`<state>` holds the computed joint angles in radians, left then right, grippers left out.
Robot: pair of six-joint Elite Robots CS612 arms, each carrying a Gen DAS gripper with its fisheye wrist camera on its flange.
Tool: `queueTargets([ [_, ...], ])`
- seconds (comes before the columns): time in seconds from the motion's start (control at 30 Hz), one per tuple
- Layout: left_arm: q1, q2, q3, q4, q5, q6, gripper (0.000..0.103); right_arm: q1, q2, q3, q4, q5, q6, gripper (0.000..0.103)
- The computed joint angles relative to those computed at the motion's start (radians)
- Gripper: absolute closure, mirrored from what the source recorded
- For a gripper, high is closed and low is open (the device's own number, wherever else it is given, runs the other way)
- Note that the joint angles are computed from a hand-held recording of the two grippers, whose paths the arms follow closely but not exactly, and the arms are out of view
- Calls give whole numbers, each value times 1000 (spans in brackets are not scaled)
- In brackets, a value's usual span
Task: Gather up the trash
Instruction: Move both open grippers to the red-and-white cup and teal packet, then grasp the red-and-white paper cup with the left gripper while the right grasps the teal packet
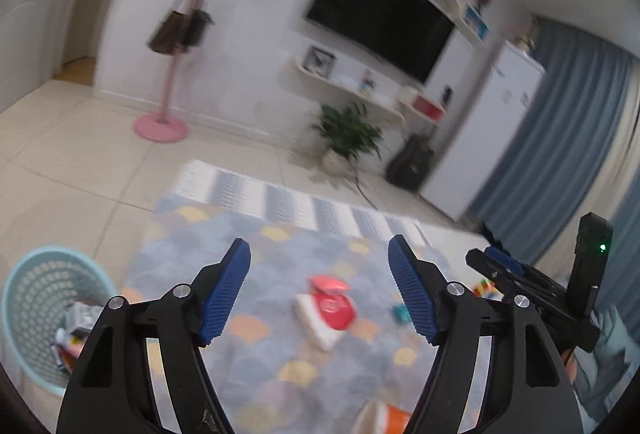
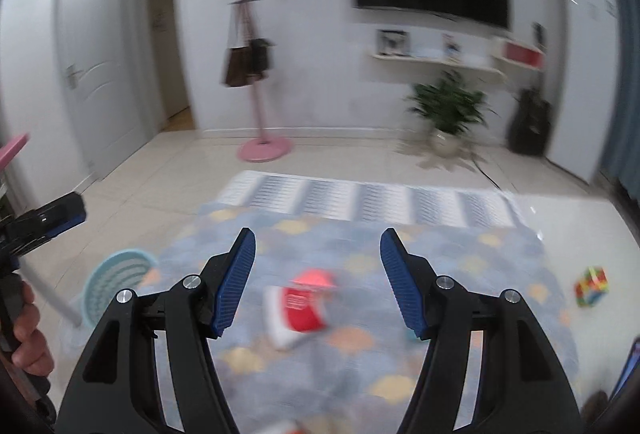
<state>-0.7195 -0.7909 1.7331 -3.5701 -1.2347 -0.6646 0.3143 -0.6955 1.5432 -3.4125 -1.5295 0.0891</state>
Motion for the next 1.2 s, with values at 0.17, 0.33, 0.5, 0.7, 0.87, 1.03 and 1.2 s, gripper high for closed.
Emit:
queueTargets([
  [0.17,8,67,-151,225,-89,-21,25,-55,32,4,56,-41,35,41],
  [0.33,14,152,-280,443,-142,-48,25,-88,94,-28,93,-43,85,41],
  [0.5,18,215,-361,583,-145,-130,25,-100,143,-57,97,-42,98,41],
  [0.7,29,271,-424,664,-194,-196,25,-106,178,-91,103,-6,85,38],
  [0.87,27,283,-446,697,-198,-227,25,-94,194,-114,121,-6,41,34],
  [1.03,29,284,-438,656,-203,-255,25,-85,205,-129,157,-14,9,30],
  [1.2,34,290,-431,596,-228,-270,23,-76,213,-160,230,-39,-15,24],
])
